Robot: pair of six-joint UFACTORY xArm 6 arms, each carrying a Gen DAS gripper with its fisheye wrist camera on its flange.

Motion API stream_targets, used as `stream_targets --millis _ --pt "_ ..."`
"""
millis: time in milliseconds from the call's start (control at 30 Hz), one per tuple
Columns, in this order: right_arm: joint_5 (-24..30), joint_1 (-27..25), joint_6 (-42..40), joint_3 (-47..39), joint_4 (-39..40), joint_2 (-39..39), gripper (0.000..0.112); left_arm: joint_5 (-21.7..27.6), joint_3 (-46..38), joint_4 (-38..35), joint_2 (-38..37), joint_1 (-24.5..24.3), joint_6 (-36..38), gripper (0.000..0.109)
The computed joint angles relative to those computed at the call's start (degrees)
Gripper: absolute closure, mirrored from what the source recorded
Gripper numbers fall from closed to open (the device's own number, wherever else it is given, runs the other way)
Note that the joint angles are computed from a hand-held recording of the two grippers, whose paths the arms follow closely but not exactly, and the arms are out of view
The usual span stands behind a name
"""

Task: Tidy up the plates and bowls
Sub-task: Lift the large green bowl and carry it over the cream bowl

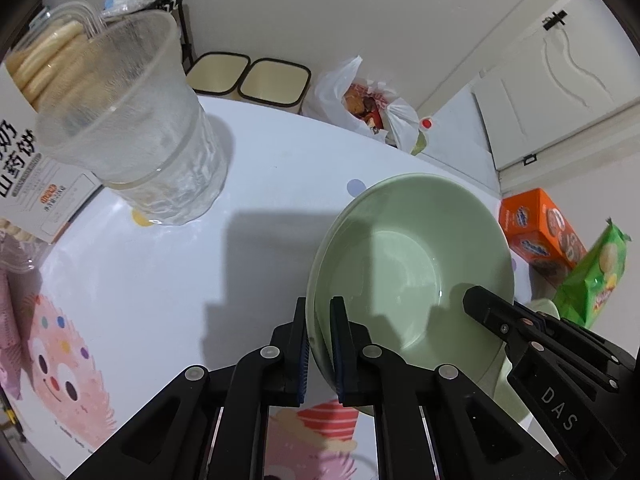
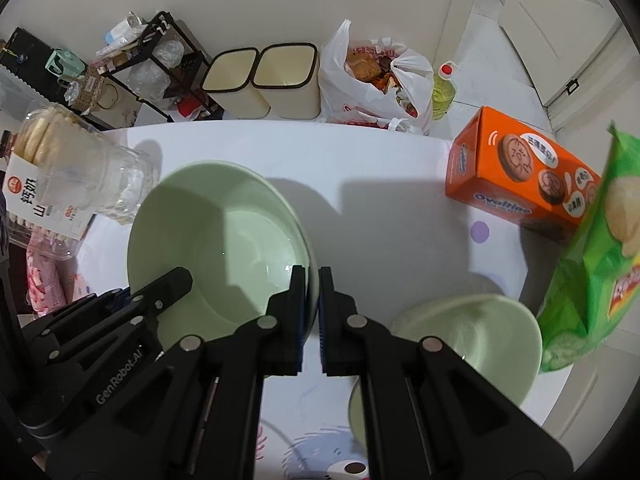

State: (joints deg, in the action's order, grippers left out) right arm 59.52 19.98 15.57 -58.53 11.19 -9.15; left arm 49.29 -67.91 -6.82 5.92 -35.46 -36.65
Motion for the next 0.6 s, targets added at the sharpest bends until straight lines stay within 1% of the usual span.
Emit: stream_targets --millis 267,467,600 --pt "0.6 1.8 3.9 2.6 -1.6 -6.1 0.105 1.1 3.8 3.2 -6.7 -2.0 -1.9 0.1" --pt "2.5 3.5 8.2 5.3 -3.4 -12.8 0.105 3.1 6.4 4.1 -12.1 -4.4 -3.4 0.1" --pt "5.0 5.5 12.0 7.2 -5.0 -18.0 0.105 5.1 8.3 4.8 -16.2 -7.1 -4.4 0.1"
